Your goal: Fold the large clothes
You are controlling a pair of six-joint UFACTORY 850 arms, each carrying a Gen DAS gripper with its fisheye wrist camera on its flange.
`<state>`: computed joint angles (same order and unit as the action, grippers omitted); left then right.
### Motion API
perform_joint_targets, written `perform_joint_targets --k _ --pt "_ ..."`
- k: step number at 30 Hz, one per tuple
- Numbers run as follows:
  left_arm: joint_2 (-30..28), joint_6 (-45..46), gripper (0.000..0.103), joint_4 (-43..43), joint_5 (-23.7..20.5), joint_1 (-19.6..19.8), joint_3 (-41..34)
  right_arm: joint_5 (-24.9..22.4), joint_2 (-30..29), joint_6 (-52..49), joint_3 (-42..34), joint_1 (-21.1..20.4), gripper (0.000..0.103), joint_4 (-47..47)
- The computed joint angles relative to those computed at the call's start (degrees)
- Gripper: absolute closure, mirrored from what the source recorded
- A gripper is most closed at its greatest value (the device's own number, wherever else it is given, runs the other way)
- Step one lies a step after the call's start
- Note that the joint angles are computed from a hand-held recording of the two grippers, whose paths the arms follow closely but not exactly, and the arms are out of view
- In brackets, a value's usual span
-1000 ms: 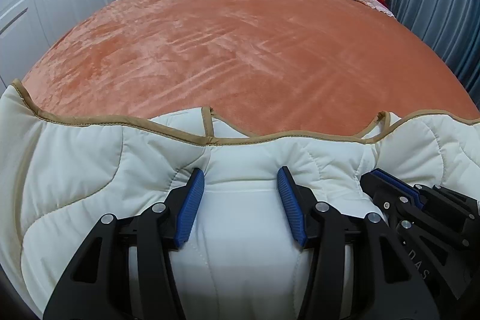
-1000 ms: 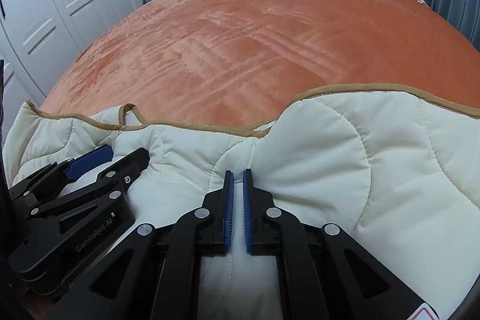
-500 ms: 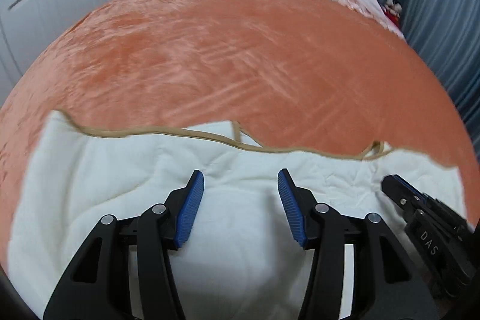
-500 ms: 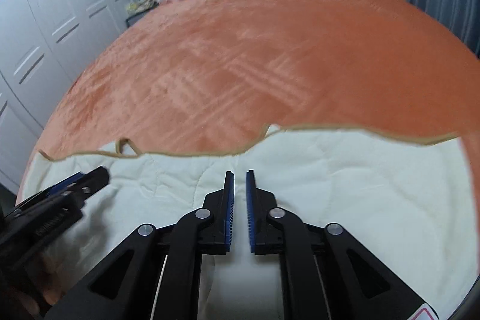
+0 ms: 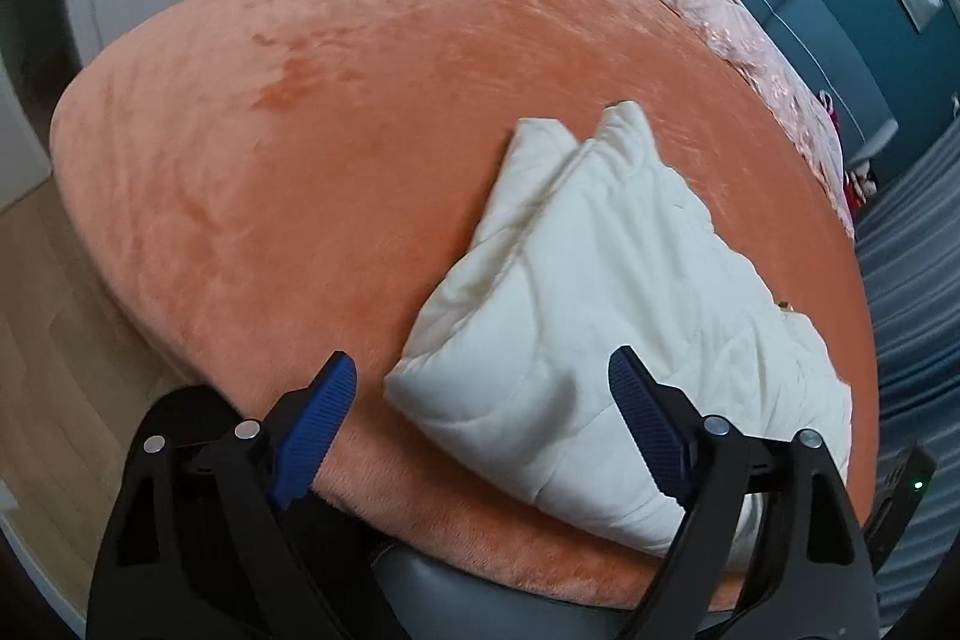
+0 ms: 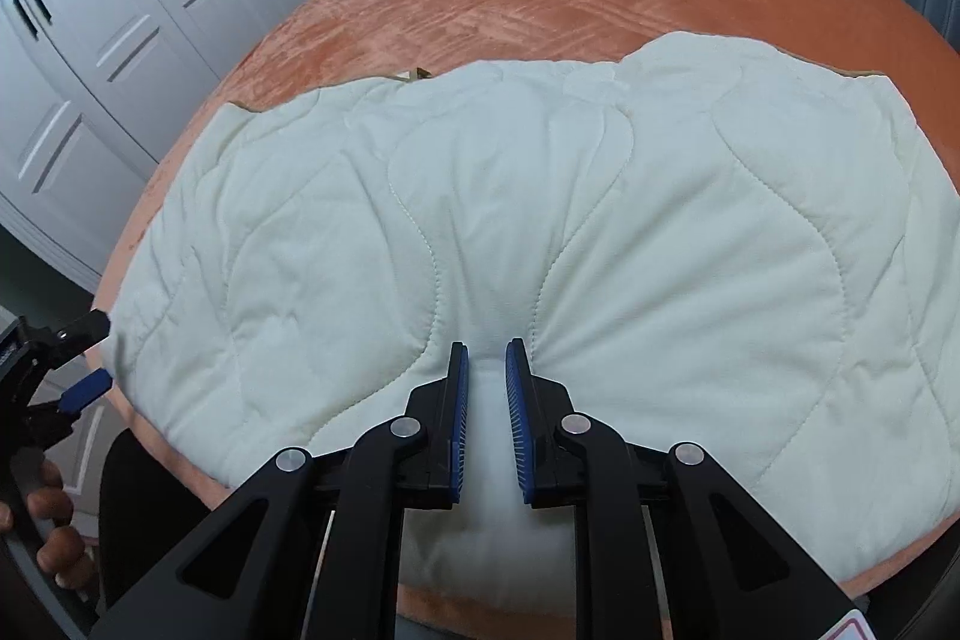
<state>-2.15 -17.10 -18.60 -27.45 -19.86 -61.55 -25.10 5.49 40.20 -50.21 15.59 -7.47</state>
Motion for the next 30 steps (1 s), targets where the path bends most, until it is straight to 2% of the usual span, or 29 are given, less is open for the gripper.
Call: perform_joint_targets --k 3,6,9,12,13,14,15,17,20,23,28,30 --pt "-0.42 8.18 0.018 -12.48 -1.88 2.35 2.07 0.11 -1.12 1.75 -0.27 0.49 0.088 -2.01" --pt "-1.60 13.86 0.018 -18.78 -1.30 2.29 2.09 0.03 -1.83 4.47 -0.49 1.20 0.088 -5.11" --pt "-4.71 17.65 0.015 -22.40 -1.76 1.44 0.18 0.09 -2.55 7.90 -0.65 1.87 0.088 -8.91" --pt "-6.00 15.01 0.015 -20.55 0.50 -0.01 -0.62 -0.20 -2.71 11.01 -0.46 2.70 0.088 -13.47" --pt "-6.18 13.87 0.028 -18.97 0.74 -0.60 -1.21 -0.41 -2.76 10.96 -0.59 2.77 0.089 -13.91" --pt "-6.17 14.47 0.046 -19.44 0.14 -0.96 -1.73 -0.64 -2.60 10.13 -0.74 2.67 0.089 -13.11" --pt "-5.90 14.09 0.051 -19.02 -0.42 -1.21 -2.15 -0.82 -2.00 8.06 -0.77 2.14 0.089 -10.20" --pt "-5.02 11.97 0.072 -15.66 -0.28 -1.85 -3.04 -1.15 0.09 1.88 -0.32 0.61 0.089 -1.10" --pt "-3.07 13.72 0.080 -14.61 0.31 -2.17 -3.41 -2.26 5.73 -4.86 2.64 -0.38 0.092 8.80" --pt "-1.37 14.65 0.083 -12.90 0.84 -3.12 -4.16 -4.11 8.71 -10.28 4.98 -0.37 0.093 15.15" --pt "1.07 17.00 0.084 -11.87 0.80 -6.53 -6.51 -1.67 7.06 -15.76 7.10 -0.36 0.094 23.25" --pt "1.76 17.52 0.085 -9.47 0.93 -9.25 -7.92 -0.19 5.65 -16.40 7.00 -0.40 0.095 24.26"
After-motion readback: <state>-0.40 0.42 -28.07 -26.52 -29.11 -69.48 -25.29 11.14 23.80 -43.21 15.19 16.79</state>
